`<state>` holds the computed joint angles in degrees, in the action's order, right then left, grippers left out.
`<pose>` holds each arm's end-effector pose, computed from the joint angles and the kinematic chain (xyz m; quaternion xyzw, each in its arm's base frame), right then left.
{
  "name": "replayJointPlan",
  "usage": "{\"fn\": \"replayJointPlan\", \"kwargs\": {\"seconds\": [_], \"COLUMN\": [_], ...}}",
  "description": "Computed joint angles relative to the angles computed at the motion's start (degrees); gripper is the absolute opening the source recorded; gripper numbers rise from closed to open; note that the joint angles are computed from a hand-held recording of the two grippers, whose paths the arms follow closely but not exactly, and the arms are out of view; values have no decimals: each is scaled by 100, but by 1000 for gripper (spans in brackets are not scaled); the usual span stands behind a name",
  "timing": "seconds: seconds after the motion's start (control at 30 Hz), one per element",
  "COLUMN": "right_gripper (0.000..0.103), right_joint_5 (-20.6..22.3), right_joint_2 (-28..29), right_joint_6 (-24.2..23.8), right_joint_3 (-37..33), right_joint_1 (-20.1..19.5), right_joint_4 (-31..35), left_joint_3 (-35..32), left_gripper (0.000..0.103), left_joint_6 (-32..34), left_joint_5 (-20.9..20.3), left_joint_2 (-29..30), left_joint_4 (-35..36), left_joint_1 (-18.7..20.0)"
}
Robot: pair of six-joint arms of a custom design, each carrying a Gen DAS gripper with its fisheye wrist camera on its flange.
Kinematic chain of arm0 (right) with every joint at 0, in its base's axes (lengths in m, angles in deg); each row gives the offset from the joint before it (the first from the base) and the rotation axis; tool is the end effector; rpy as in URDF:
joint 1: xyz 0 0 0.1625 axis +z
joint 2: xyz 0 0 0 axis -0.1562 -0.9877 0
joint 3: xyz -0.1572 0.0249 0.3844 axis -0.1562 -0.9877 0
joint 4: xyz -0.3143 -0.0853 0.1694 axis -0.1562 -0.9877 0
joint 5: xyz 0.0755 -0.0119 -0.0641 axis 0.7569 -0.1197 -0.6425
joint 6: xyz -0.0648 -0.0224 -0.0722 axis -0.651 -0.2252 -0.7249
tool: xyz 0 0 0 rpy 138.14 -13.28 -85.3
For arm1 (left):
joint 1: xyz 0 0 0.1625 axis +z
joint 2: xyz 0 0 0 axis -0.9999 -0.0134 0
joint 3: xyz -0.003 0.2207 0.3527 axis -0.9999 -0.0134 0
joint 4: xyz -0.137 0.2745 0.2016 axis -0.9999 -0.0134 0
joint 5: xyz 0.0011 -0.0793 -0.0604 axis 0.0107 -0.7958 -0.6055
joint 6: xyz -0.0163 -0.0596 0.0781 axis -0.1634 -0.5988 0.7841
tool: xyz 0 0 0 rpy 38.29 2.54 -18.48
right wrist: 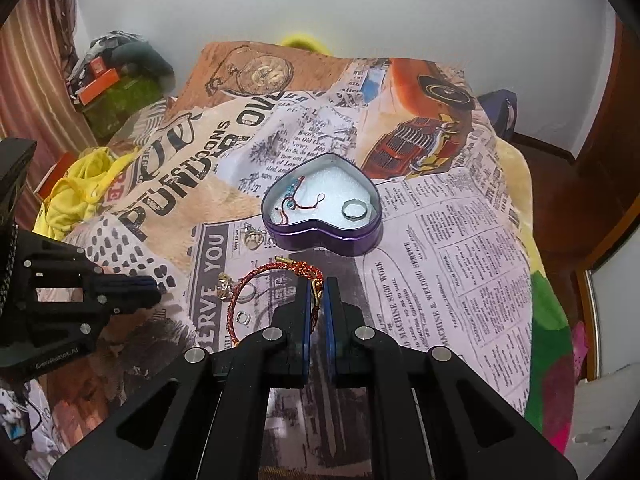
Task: Organize jewelry
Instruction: 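Carry the earring with the left tool while the right tool carries the bracelet to the tin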
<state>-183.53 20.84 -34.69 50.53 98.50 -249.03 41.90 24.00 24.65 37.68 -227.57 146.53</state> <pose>0.0895 -0.6769 0.2258 0.2261 -0.9027 0.2420 0.2747 -0.2430 -0.7297 -0.0011 0.3128 0.9013 -0.1081 0.2795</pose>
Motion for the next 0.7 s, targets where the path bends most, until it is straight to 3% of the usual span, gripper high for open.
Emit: {"fn": "replayJointPlan", "kwargs": {"seconds": [0.13,0.2,0.37,0.57,0.7], "right_gripper": [5,5,5,5,5], "right_joint_5": [16,7,21,68,131], "right_joint_2": [-46,-44,-60,-61,-43], "right_joint_6": [41,65,112,88,117], "right_joint_3": [13,-6,-40,-55,-83], "right_joint_1": [-38,-61,-153,-243,-290], "right_joint_4": [-82,-117,-116,-56,-3], "left_joint_3": [-439,-808,-1340,-1322,-1348], "left_gripper": [13,26,26,27,27], "left_joint_6": [-66,-186,-337,-247,-66], "left_joint_5": [62,12,-228,-397,-233], "left_joint_2": [229,413,699,781,897], "left_joint_4": [148,314,628,726,634], "left_joint_1": [33,81,173,165,113]}}
